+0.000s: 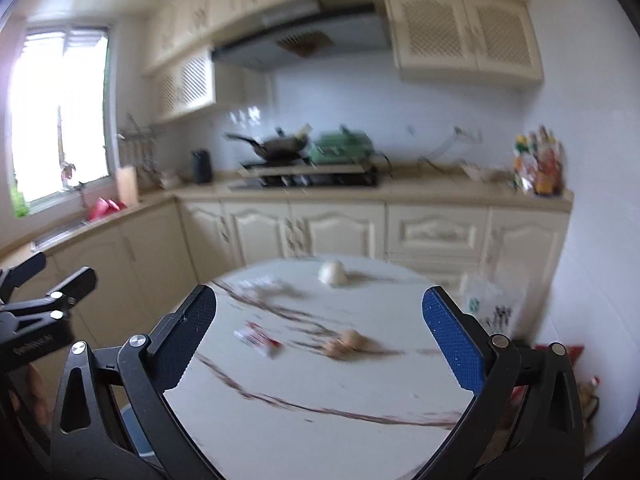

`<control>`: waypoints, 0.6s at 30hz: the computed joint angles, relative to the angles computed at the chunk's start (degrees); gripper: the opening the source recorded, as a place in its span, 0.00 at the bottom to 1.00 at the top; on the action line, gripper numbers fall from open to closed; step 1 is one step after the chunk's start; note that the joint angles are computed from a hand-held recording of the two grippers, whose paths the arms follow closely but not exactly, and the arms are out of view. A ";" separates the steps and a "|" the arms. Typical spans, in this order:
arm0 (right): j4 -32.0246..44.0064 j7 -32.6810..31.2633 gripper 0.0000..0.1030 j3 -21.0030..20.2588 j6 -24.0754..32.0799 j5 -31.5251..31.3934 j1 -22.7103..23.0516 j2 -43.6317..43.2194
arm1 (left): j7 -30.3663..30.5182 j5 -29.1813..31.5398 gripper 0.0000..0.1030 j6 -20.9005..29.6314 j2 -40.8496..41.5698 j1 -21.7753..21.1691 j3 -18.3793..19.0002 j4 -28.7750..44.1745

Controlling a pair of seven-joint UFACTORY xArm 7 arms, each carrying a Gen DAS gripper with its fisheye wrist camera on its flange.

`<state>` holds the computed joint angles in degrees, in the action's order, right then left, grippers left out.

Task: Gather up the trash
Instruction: 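Move both tools back toward the table, then grasp the ginger piece with the right tool while the left tool grasps the white sauce sachet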

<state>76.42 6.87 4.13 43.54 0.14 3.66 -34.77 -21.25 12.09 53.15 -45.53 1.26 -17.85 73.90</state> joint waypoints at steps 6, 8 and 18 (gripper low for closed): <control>-0.33 0.88 1.00 -2.15 5.71 0.52 -1.40 6.62 | 1.24 -2.49 0.99 7.10 14.00 -2.66 0.48 8.72; 0.48 0.30 1.00 -3.21 7.76 1.92 -1.00 9.87 | 1.23 -1.82 0.99 9.35 19.20 -3.43 0.62 12.80; 10.60 -2.19 1.00 -3.79 15.47 4.57 -1.08 25.75 | 0.69 0.63 0.99 21.67 41.83 -9.27 3.30 35.94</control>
